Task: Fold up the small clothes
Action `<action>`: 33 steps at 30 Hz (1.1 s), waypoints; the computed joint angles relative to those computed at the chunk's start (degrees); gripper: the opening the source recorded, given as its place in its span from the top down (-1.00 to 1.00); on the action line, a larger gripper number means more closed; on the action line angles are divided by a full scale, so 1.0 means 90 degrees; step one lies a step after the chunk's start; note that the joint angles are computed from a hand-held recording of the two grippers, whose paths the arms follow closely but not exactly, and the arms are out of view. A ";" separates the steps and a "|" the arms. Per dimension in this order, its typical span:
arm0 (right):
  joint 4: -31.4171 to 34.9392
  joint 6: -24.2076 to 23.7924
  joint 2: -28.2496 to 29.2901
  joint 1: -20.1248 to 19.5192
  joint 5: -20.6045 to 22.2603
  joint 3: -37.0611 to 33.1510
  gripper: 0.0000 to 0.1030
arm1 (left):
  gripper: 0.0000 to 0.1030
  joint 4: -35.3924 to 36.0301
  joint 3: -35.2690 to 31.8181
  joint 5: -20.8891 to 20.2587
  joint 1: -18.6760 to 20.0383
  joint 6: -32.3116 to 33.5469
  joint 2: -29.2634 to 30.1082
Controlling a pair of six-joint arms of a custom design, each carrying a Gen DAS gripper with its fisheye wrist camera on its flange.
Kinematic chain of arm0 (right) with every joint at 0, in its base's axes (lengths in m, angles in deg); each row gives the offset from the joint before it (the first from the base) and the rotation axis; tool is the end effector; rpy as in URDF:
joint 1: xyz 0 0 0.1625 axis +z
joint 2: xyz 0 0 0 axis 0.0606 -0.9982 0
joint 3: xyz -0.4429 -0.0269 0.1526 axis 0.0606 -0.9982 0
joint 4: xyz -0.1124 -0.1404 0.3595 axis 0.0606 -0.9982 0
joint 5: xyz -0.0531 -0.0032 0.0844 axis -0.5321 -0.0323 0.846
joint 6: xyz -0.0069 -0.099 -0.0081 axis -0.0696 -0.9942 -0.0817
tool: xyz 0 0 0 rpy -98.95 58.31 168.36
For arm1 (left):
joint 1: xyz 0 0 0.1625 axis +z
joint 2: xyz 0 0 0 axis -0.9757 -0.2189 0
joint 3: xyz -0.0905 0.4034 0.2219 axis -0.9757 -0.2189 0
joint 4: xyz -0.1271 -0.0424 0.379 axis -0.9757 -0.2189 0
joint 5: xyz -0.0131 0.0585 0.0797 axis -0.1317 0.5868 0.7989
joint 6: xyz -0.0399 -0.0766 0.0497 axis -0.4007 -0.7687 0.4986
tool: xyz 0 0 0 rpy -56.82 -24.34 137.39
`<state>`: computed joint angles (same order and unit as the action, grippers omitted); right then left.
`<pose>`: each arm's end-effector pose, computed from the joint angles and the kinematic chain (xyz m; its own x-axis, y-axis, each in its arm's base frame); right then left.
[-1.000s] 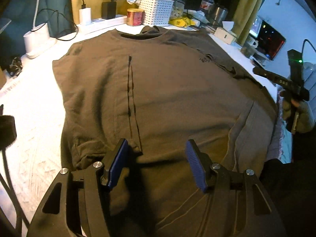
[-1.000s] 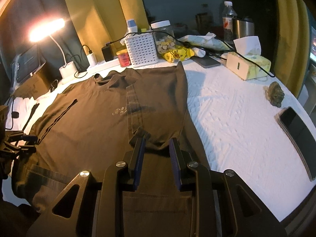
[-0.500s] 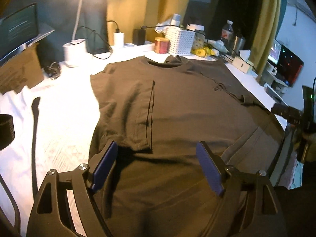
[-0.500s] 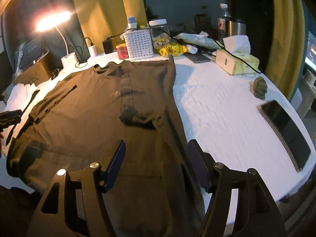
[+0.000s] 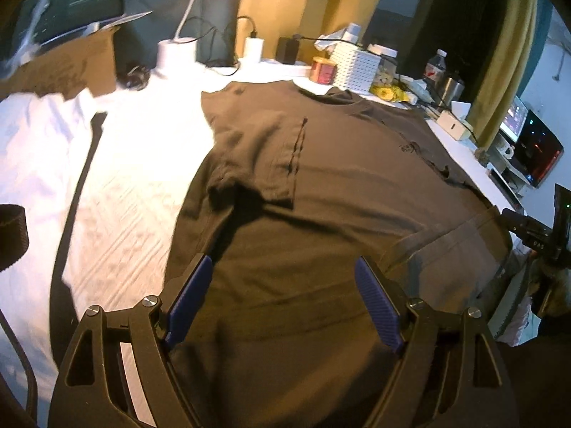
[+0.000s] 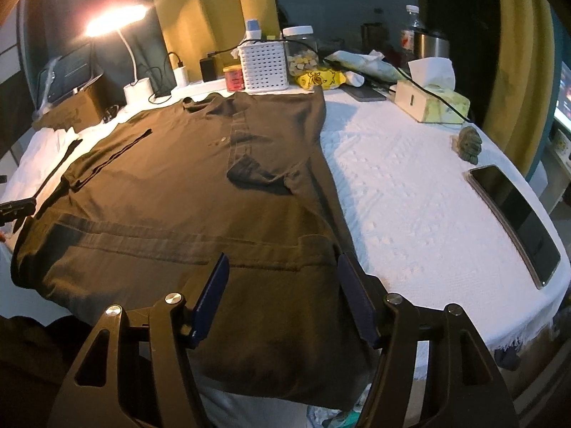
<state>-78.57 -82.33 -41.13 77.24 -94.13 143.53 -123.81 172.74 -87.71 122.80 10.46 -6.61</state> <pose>-0.0027 -0.7048 0.3494 -0.6422 -0.5170 0.5660 -0.7015 0.6940 -0.1621 -0.2634 -0.5783 0.0329 -0.8178 -0.2632 -0.5118 0.2052 0.6975 -0.6865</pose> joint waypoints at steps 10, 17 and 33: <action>-0.0221 -0.0074 0.0115 0.0006 -0.0311 0.0077 0.15 | -0.58 0.0577 0.0580 0.0346 -0.0182 -0.1387 -0.0204; -0.0492 -0.0257 0.0189 0.0059 -0.0488 0.0162 0.27 | -0.47 0.1456 0.0640 0.0737 -0.0282 -0.1928 -0.0253; -0.1123 -0.0501 0.0205 0.0118 -0.0504 0.0227 0.88 | 0.87 0.1291 0.0651 0.0675 -0.0404 -0.1394 -0.0206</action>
